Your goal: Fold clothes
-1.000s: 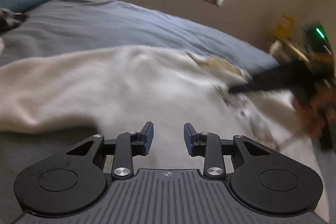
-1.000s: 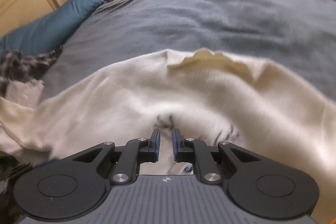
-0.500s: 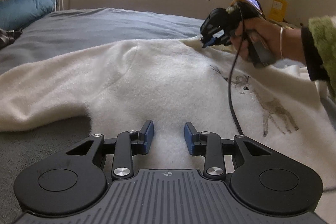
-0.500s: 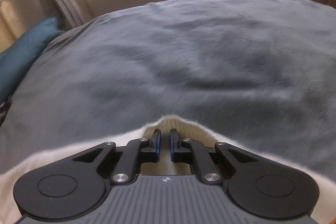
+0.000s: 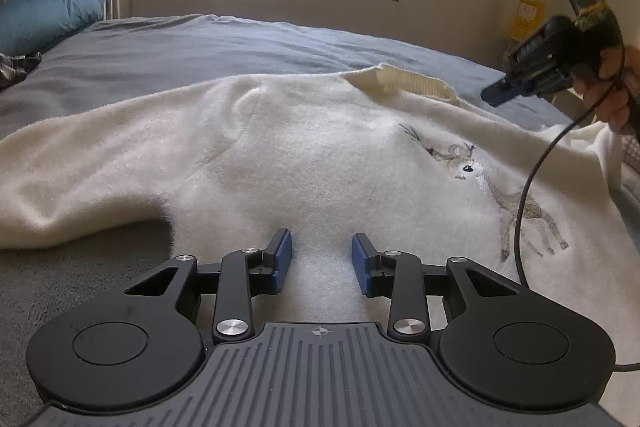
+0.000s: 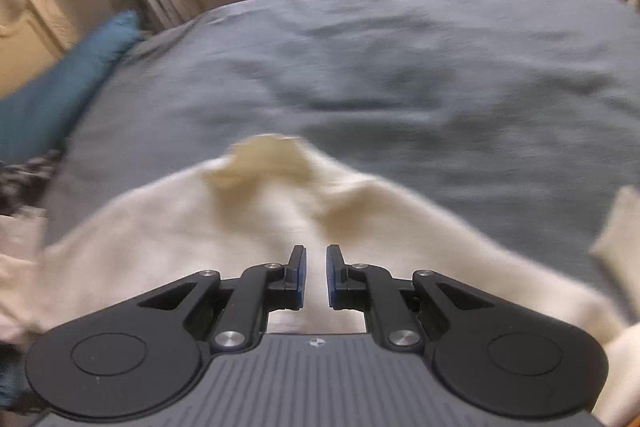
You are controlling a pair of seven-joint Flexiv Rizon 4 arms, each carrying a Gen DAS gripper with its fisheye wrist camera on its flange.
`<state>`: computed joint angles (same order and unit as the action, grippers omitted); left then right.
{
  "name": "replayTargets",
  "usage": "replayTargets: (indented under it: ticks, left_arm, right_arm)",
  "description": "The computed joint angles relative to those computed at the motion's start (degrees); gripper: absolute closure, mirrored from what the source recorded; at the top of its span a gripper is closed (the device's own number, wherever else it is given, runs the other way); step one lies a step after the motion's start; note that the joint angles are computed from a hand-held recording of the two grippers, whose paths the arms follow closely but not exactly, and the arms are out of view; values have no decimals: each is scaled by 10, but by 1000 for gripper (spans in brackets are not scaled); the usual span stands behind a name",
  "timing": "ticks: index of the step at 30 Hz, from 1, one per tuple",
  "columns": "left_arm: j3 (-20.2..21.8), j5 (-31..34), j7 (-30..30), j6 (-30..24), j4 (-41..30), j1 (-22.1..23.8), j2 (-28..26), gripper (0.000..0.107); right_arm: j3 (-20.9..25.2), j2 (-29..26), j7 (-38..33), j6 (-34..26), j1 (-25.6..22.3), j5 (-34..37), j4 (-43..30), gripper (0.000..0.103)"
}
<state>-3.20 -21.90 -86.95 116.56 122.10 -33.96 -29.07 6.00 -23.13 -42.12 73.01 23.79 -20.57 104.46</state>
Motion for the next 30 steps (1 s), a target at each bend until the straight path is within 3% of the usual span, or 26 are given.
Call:
replayTargets:
  ticks: [3, 6, 8, 10, 13, 14, 15, 16, 18, 21, 23, 24, 27, 30]
  left_arm:
    - [9, -8, 6, -2, -2, -11, -1, 73]
    - [14, -17, 12, -4, -3, -18, -1, 73]
    - [18, -24, 16, -8, -4, -24, 0, 73]
    - [24, -33, 22, -10, -6, -32, -1, 73]
    - [38, -52, 34, -12, -10, -51, -4, 73]
    - [44, -60, 39, -11, -11, -59, -5, 73]
    - [46, -65, 44, -10, -11, -63, -6, 73]
    - [46, -67, 46, -8, -11, -64, -7, 73]
    - [44, -72, 51, -4, -11, -65, -8, 73]
    - [42, -80, 59, 0, -10, -65, -9, 73]
    - [39, -83, 62, 1, -9, -64, -9, 73]
    - [39, -85, 64, 2, -9, -65, -9, 73]
    - [34, -87, 67, 7, -7, -62, -9, 73]
    - [30, -87, 69, 9, -7, -58, -9, 73]
  right_arm:
    - [-57, -9, 20, 24, 21, -81, 16, 88]
    - [-63, -27, -40, 32, 14, -127, 7, 58]
    - [-63, -32, -93, 33, 11, -157, 5, 52]
    - [-21, -47, -177, 9, -16, -130, -16, 41]
    - [-1, -72, -237, -36, -25, -86, -48, 39]
    - [1, -75, -239, -39, -26, -70, -54, 39]
    - [7, -77, -243, -44, -30, -49, -61, 49]
    - [13, -79, -247, -48, -33, -29, -69, 71]
    - [-26, -70, -216, -31, -3, -54, -53, 92]
    - [-109, -53, -131, 19, 53, -146, -14, 95]
    - [-195, -46, -25, 61, 100, -257, 11, 95]
    - [-216, -51, 9, 61, 112, -283, 9, 95]
    - [-196, -86, 21, 23, 99, -286, -27, 95]
    - [-179, -104, 62, 8, 82, -289, -46, 86]
